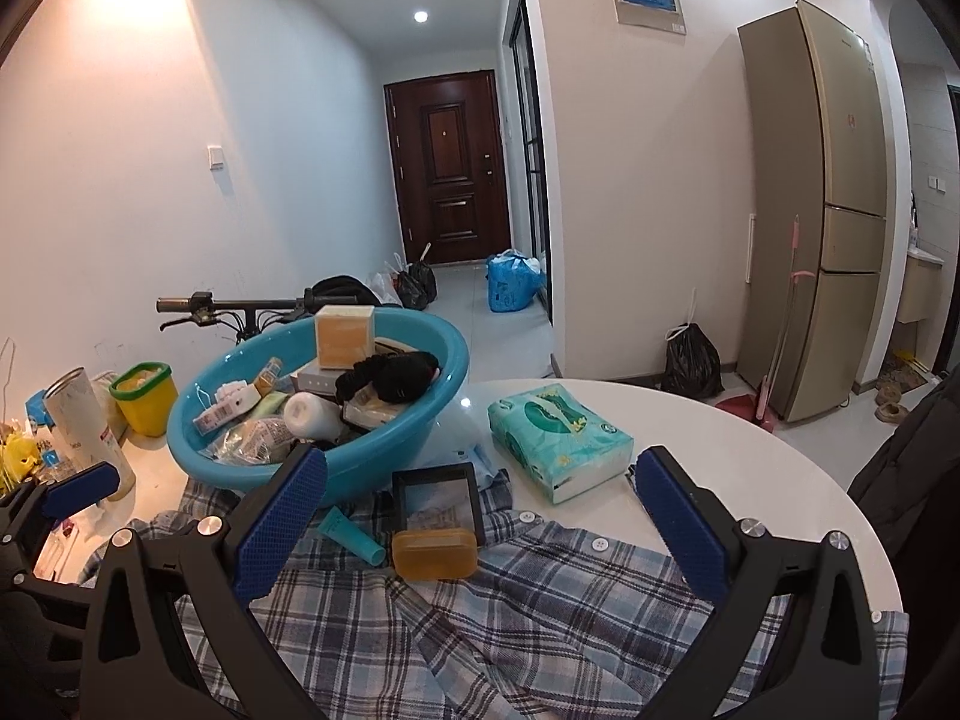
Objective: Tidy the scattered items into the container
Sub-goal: 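Move the left tool to the teal tube while the right tool approaches the amber soap case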
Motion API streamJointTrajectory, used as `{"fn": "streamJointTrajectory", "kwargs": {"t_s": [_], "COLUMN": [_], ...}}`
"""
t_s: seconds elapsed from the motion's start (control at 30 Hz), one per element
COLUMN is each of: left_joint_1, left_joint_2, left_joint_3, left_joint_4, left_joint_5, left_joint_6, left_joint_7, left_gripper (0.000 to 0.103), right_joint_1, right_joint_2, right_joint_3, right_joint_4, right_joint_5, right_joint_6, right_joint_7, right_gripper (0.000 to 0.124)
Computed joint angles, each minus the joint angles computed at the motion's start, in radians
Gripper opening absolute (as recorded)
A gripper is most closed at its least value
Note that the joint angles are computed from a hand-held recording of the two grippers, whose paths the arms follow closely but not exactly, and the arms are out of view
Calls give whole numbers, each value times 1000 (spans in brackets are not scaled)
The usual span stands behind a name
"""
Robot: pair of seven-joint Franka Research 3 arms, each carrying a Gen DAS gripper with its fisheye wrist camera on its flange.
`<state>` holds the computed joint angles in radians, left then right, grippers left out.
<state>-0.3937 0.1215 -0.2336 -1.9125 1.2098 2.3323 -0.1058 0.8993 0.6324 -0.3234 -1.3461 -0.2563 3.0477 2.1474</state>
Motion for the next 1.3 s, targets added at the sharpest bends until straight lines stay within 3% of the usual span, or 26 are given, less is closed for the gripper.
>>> {"fn": "streamJointTrajectory", "kwargs": {"t_s": [0.57,0.83,1.3], "left_joint_1": [16,19,36], "left_joint_2": [97,148,302], "left_joint_3": [40,63,94], "left_joint_4": [28,55,206], "left_joint_5": [-139,-208,-414], "left_joint_6": [101,152,220], "left_joint_7": [100,151,516], "left_gripper": [103,103,103], "right_joint_1": [-76,-90,-170], "right_joint_2": [62,85,124], "right_joint_3": [99,94,211], "right_joint_4": [73,103,160], "right_joint_5": [24,8,54], "right_joint_6": [-101,-163,-233], "right_joint_7": [-35,5,-74], "right_gripper": [102,102,102]}}
